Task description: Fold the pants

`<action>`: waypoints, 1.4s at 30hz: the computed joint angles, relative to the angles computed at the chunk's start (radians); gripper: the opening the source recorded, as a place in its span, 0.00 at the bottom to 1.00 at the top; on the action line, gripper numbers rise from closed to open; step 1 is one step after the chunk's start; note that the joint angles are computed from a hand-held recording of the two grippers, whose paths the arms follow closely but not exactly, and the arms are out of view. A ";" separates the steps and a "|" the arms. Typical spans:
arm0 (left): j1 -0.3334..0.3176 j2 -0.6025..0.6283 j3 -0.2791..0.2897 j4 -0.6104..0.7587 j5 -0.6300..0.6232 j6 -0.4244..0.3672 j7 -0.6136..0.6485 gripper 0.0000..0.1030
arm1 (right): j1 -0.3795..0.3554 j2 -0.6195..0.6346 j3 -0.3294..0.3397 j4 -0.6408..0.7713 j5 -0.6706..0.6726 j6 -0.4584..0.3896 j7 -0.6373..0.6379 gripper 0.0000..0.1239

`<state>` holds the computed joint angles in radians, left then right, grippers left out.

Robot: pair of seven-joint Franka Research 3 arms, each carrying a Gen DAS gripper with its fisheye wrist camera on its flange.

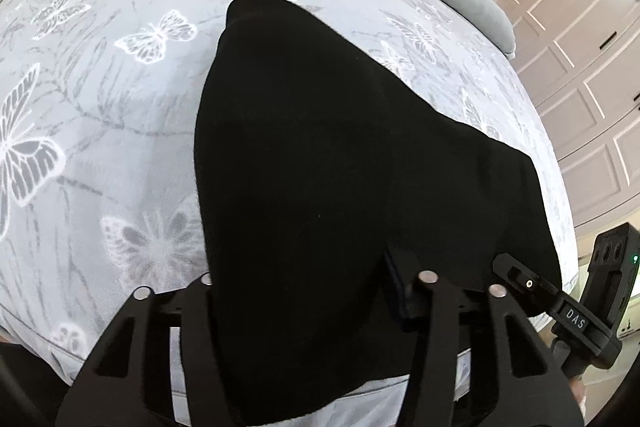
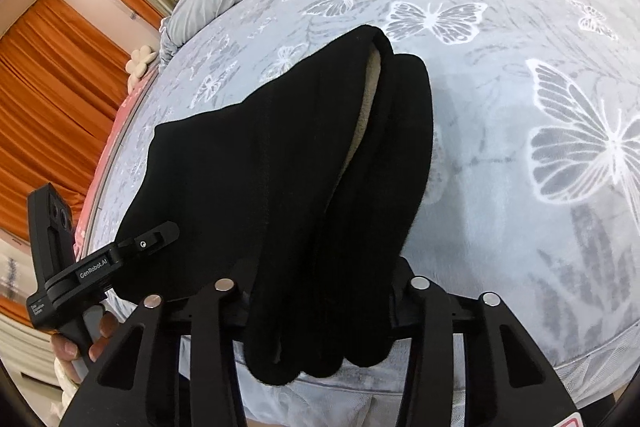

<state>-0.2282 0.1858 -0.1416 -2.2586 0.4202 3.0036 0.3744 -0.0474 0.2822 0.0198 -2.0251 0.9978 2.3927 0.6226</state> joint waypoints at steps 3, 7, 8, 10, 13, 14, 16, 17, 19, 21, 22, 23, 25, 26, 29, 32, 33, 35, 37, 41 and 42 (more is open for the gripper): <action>0.021 -0.050 -0.032 -0.038 -0.049 0.011 0.042 0.42 | -0.019 -0.027 -0.004 -0.014 0.026 -0.039 -0.019 0.29; 0.071 -0.153 -0.139 -0.129 -0.372 0.013 0.309 0.42 | -0.034 -0.135 -0.029 -0.111 0.067 -0.114 -0.076 0.28; 0.058 -0.179 -0.142 -0.153 -0.445 0.004 0.365 0.42 | -0.032 -0.153 -0.039 -0.132 0.063 -0.124 -0.080 0.28; 0.023 -0.217 -0.129 -0.192 -0.497 -0.007 0.403 0.42 | -0.027 -0.193 -0.058 -0.187 0.050 -0.139 -0.084 0.28; -0.007 -0.260 -0.116 -0.237 -0.436 -0.019 0.334 0.42 | -0.025 -0.238 -0.083 -0.250 0.063 -0.157 -0.101 0.28; -0.010 -0.277 -0.117 -0.248 -0.402 -0.024 0.300 0.42 | -0.026 -0.258 -0.090 -0.269 0.075 -0.167 -0.108 0.28; -0.013 -0.313 -0.120 -0.257 -0.339 -0.033 0.250 0.41 | -0.023 -0.292 -0.103 -0.290 0.086 -0.181 -0.121 0.28; -0.020 -0.331 -0.113 -0.261 -0.328 -0.038 0.247 0.41 | -0.023 -0.309 -0.110 -0.296 0.089 -0.193 -0.128 0.28; -0.036 -0.370 -0.098 -0.263 -0.317 -0.049 0.256 0.41 | -0.022 -0.332 -0.124 -0.293 0.093 -0.221 -0.138 0.27; -0.044 -0.402 -0.083 -0.260 -0.310 -0.060 0.268 0.41 | -0.021 -0.354 -0.134 -0.282 0.101 -0.245 -0.148 0.27; -0.040 -0.417 -0.083 -0.252 -0.298 -0.071 0.267 0.41 | -0.017 -0.367 -0.135 -0.280 0.106 -0.247 -0.151 0.27; -0.035 -0.434 -0.083 -0.247 -0.285 -0.083 0.265 0.41 | -0.013 -0.378 -0.136 -0.278 0.112 -0.249 -0.151 0.27; -0.018 -0.456 -0.088 -0.227 -0.253 -0.102 0.256 0.41 | -0.004 -0.394 -0.140 -0.259 0.133 -0.258 -0.162 0.27; -0.006 -0.467 -0.093 -0.216 -0.229 -0.111 0.249 0.41 | 0.000 -0.402 -0.142 -0.250 0.142 -0.261 -0.167 0.27; 0.027 -0.493 -0.109 -0.179 -0.160 -0.128 0.226 0.41 | 0.017 -0.410 -0.144 -0.206 0.175 -0.266 -0.179 0.27; 0.058 -0.500 -0.120 -0.129 -0.098 -0.139 0.210 0.41 | 0.033 -0.405 -0.140 -0.149 0.212 -0.255 -0.195 0.27; 0.078 -0.479 -0.131 -0.086 -0.068 -0.142 0.196 0.41 | 0.038 -0.401 -0.138 -0.131 0.222 -0.251 -0.201 0.27; 0.104 -0.450 -0.135 -0.024 -0.013 -0.140 0.180 0.41 | 0.049 -0.384 -0.134 -0.071 0.255 -0.243 -0.215 0.27; 0.133 -0.433 -0.146 0.032 0.058 -0.147 0.153 0.41 | 0.056 -0.356 -0.128 -0.005 0.284 -0.239 -0.224 0.27; 0.175 -0.376 -0.146 0.157 0.191 -0.142 0.092 0.41 | 0.061 -0.295 -0.112 0.126 0.341 -0.226 -0.255 0.28; 0.181 -0.355 -0.141 0.193 0.222 -0.139 0.079 0.41 | 0.061 -0.266 -0.105 0.174 0.360 -0.223 -0.262 0.28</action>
<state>-0.0472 -0.1690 -0.2828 -2.0658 0.6419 2.8645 0.4531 0.0132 0.0160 -0.0855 -1.8512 1.3577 2.1699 0.3605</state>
